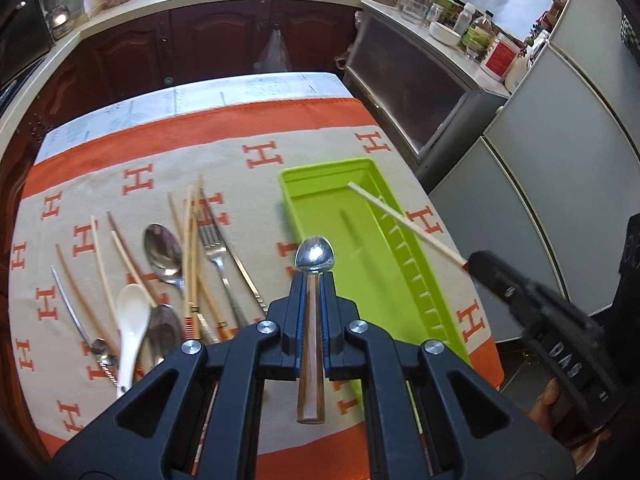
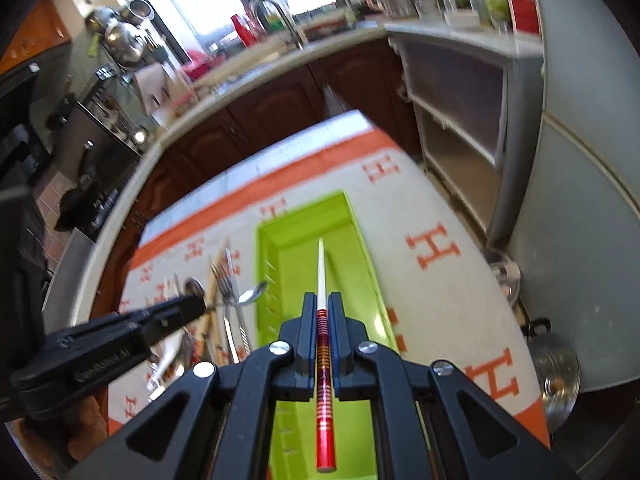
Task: Organize utensils
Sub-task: 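Carry the chopstick and spoon into the green tray and open both tools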
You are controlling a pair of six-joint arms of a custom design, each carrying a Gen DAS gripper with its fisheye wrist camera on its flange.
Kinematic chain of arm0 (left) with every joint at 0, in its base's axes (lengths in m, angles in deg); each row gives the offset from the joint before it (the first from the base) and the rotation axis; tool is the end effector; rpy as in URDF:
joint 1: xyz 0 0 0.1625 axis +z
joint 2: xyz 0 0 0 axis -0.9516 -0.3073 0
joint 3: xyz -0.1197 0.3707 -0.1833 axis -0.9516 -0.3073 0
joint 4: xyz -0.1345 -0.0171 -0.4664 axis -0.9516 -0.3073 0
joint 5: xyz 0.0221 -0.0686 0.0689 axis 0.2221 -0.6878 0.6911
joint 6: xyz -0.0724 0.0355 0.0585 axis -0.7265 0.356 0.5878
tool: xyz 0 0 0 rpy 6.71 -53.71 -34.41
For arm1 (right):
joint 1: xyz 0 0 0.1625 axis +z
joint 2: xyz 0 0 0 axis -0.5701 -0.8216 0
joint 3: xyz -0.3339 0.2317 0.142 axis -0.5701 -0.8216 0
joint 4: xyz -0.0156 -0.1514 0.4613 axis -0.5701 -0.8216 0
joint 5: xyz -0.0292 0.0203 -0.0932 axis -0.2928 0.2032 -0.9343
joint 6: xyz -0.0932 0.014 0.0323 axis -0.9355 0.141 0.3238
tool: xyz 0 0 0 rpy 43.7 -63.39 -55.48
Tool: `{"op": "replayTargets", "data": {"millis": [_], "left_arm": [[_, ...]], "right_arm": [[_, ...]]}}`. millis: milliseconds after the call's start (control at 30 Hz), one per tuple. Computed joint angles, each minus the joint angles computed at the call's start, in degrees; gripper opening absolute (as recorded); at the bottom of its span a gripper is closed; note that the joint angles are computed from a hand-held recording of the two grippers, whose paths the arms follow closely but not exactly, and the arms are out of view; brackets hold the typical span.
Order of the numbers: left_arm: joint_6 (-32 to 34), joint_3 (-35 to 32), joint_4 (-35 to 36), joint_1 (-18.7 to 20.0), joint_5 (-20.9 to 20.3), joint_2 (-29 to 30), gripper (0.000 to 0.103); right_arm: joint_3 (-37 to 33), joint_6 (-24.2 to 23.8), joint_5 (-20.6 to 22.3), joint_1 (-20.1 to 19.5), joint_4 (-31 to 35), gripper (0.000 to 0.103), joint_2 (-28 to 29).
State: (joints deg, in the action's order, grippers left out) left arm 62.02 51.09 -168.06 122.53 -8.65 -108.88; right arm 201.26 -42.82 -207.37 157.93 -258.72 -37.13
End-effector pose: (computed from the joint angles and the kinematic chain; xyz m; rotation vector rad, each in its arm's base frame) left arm -0.2181 -0.5440 0.2780 0.8683 2.5578 -0.2743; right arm 0.3475 -0.4317 0.0850 -0.3483 -2.3935 1.1201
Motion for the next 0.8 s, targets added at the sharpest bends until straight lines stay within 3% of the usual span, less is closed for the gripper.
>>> {"op": "replayTargets", "data": {"millis": [100, 400, 800], "left_arm": [[-1.27, 0.59, -0.52, -0.89, 0.29, 1.46, 0.004], [-1.92, 1.54, 0.71, -1.52, -0.81, 3.43, 0.004], [0.44, 4.37, 6.17, -2.56, -0.06, 0.54, 0.005]], "right_arm": [[1.98, 1.93, 4.13, -1.38, -0.3, 0.007, -1.47], [4.64, 2.44, 3.88, 0.01, -3.1, 0.018, -3.02], [5.98, 3.15, 5.37, 0.25, -3.29, 0.018, -3.77]]}}
